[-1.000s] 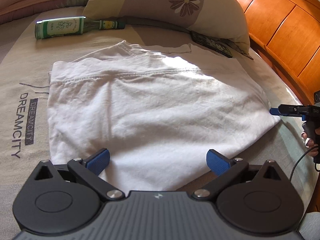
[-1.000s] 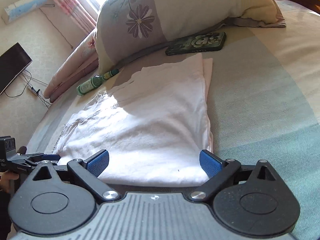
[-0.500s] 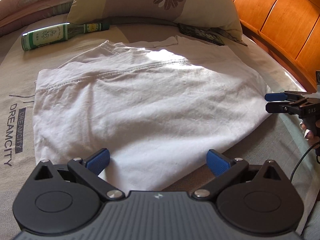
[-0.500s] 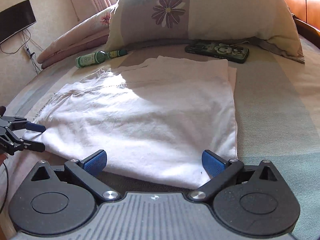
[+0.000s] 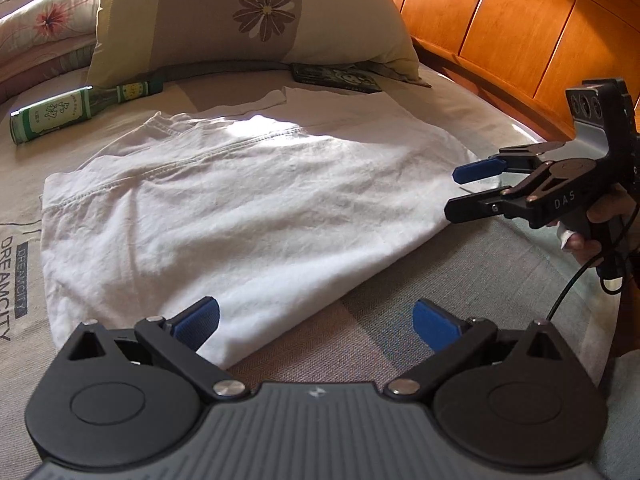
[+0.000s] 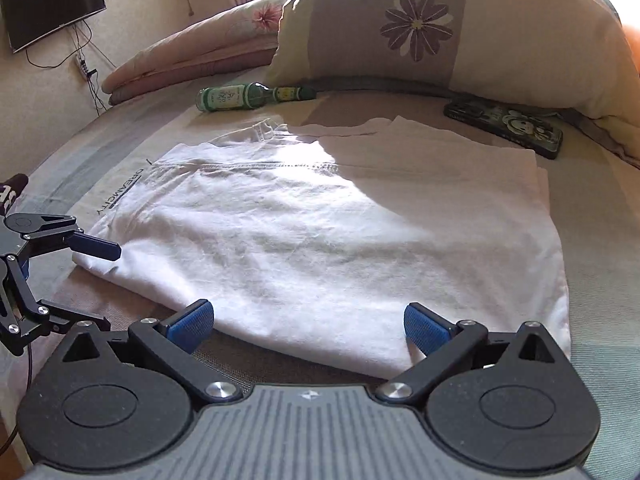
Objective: Fold clothes
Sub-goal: 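Roll both grippers and close them on the shirt's side edge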
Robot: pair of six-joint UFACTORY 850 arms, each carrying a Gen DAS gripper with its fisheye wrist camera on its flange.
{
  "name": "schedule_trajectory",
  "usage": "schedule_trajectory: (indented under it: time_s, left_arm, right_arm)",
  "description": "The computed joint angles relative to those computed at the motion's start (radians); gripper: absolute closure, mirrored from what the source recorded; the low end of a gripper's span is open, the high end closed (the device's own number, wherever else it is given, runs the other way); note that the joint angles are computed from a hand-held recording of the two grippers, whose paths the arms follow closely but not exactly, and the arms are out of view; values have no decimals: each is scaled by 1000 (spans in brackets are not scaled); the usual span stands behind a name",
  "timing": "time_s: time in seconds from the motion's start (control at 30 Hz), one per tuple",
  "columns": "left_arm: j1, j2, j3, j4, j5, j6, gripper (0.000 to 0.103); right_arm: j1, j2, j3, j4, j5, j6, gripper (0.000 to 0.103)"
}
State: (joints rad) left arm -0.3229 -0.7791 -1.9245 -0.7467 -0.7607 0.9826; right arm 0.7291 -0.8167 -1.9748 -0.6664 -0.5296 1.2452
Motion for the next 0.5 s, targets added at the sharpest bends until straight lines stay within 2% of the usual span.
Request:
schedule_trajectory:
  time_s: [0.07, 0.13, 0.2, 0.33, 0.4, 0.5]
  left_arm:
    - [-4, -21, -29, 66, -14, -83, 1]
    - [14, -8, -20, 51, -37, -87, 1]
    - [27, 23, 10, 71, -9, -97, 1]
    - [40, 109, 102, 134, 119, -40, 1]
    - [28, 156, 165, 181, 227, 24, 1]
    - [-7, 220, 271, 220, 406, 191, 1]
  right_arm:
    - [4, -23, -29, 49, -45, -54, 0]
    - [13, -2, 3, 28, -77, -59, 0]
    - [21, 34, 50, 28, -118, -60, 0]
    - [49, 97, 123, -53, -223, -4, 0]
    - [71, 96, 109, -119, -326, -31, 0]
    - [110, 47, 36, -235, -500, -171, 0]
